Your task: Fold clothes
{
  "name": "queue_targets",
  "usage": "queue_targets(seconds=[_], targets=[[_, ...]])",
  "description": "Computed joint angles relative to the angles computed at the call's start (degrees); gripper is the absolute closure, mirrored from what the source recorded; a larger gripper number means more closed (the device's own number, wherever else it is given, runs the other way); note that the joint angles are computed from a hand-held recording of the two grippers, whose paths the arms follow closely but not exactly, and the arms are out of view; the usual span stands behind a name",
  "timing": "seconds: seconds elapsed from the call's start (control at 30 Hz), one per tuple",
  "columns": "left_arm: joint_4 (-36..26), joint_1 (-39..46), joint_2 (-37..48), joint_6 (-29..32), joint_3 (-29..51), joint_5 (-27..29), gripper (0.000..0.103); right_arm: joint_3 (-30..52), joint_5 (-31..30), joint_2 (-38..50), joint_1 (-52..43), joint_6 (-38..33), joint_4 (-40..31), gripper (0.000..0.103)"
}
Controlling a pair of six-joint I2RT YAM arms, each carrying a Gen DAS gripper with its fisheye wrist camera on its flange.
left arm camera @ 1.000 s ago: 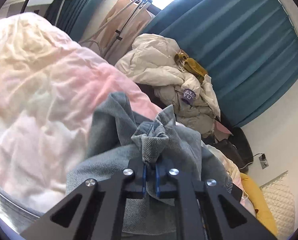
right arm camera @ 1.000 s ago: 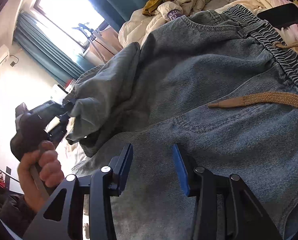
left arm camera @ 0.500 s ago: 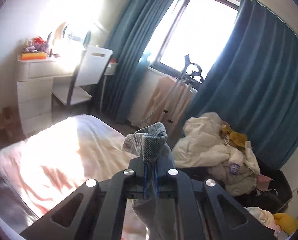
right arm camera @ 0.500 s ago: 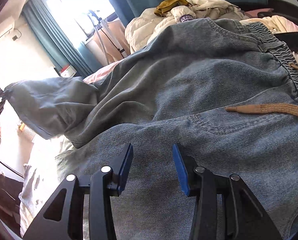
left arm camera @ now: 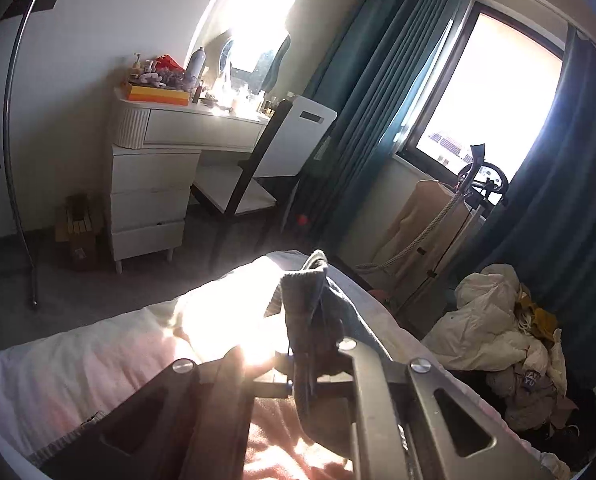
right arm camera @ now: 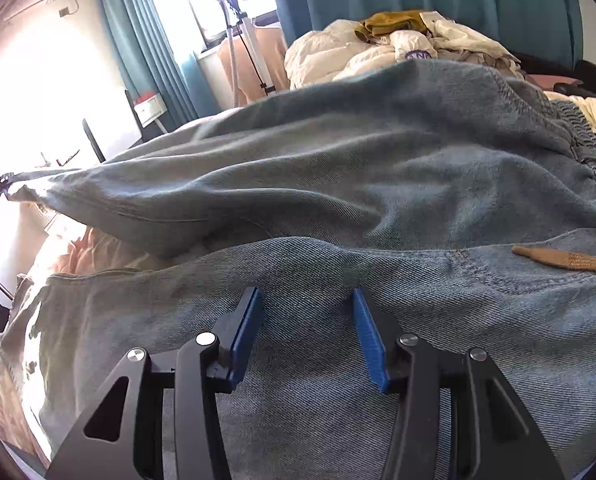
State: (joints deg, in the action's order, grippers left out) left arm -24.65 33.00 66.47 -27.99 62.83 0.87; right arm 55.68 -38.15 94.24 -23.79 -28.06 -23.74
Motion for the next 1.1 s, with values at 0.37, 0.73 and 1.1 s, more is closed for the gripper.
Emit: queue_targets(seconds=[0.37,0.73,1.1], targets=[[4.3,14.5,-6.4,7.9,-16.9,17.3,0.098,-1.1,2.4,-0.3,1.4,1.8,1.8,0.055],[6.2,15.1,-3.5,7.4,-27.7,13.1,0.097,-0.6,2.6,-0.9,1.6,0.8,-0.6,0.055],[-18.2,19.6,-25.8,12.0,-24.4,19.8,0.069,3.3,-0.4,-0.4,-1.3,-2.4,-5.6,0.055]])
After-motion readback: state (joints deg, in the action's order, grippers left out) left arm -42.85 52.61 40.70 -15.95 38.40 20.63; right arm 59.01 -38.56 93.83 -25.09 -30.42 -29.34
